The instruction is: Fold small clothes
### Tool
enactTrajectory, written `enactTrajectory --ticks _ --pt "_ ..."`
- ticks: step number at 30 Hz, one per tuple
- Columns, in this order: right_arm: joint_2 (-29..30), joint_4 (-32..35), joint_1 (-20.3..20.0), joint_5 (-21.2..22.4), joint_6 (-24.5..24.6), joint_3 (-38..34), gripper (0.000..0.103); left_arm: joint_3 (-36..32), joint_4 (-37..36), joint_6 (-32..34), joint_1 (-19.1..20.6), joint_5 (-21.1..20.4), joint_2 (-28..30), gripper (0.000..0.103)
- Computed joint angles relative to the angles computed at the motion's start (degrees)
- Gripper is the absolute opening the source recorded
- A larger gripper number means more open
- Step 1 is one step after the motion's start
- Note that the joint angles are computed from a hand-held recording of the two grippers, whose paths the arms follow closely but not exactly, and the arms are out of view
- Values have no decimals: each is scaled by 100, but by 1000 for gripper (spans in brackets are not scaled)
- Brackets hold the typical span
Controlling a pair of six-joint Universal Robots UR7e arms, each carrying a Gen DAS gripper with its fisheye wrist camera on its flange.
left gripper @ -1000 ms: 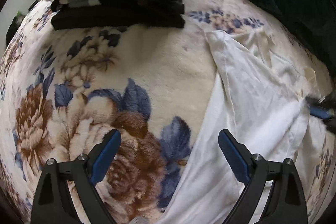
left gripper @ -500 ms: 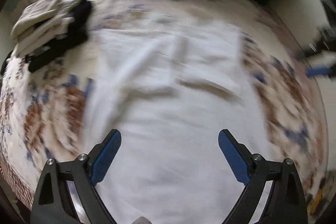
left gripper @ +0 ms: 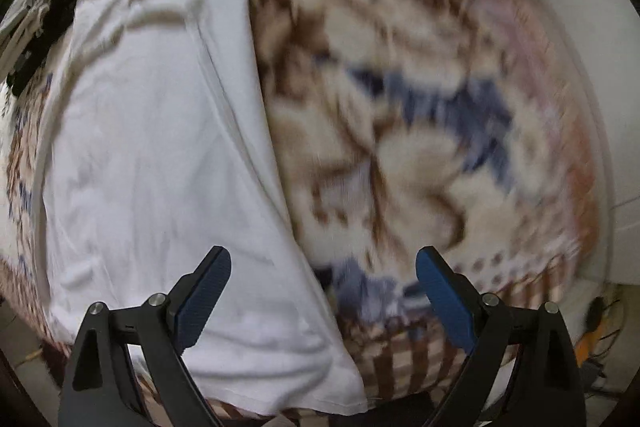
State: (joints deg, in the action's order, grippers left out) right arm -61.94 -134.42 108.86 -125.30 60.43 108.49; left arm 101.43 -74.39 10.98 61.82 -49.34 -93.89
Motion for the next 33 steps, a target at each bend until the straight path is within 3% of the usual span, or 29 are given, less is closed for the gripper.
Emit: enactTrajectory --ticks 4,6,8,10,13,18,25,26,28,30,33 --pt "221 -960 -422 337 -576 233 75 384 206 -391 208 594 -154 94" --pt "495 -1437 -576 537 -865 171 75 304 212 -483 415 546 -156 91" --pt "787 -1880 -752 783 -1191 22 75 284 -29 -232 539 425 -253 76" --pt "1094 -2281 -922 1073 -1527 -221 75 311 -288 192 556 363 -389 19" --pt "1591 -2710 -1143 1464 -1909 -755 75 314 -528 643 575 311 -522 5" --pt "2490 -2930 -1467 2023 -2231 -1895 75 103 -669 1029 651 147 -554 4" --pt "3421 -2888 -1597 2131 -2261 -3119 74 -442 -614 1163 727 -156 -491 3" --pt "3500 -2894 -1581 2173 -2310 -3225 70 -515 -613 1144 712 -198 -481 3" --pt "3635 -2750 -1560 2245 -2386 -3447 54 -689 -608 1154 732 -234 -412 3" --pt "3722 -2523 -1513 2067 -2404 -3603 19 -851 -587 1161 797 -243 -356 3" --pt "3784 -2548 -1477 2046 -2359 -3684 8 -1027 -640 1184 893 -219 -277 2"
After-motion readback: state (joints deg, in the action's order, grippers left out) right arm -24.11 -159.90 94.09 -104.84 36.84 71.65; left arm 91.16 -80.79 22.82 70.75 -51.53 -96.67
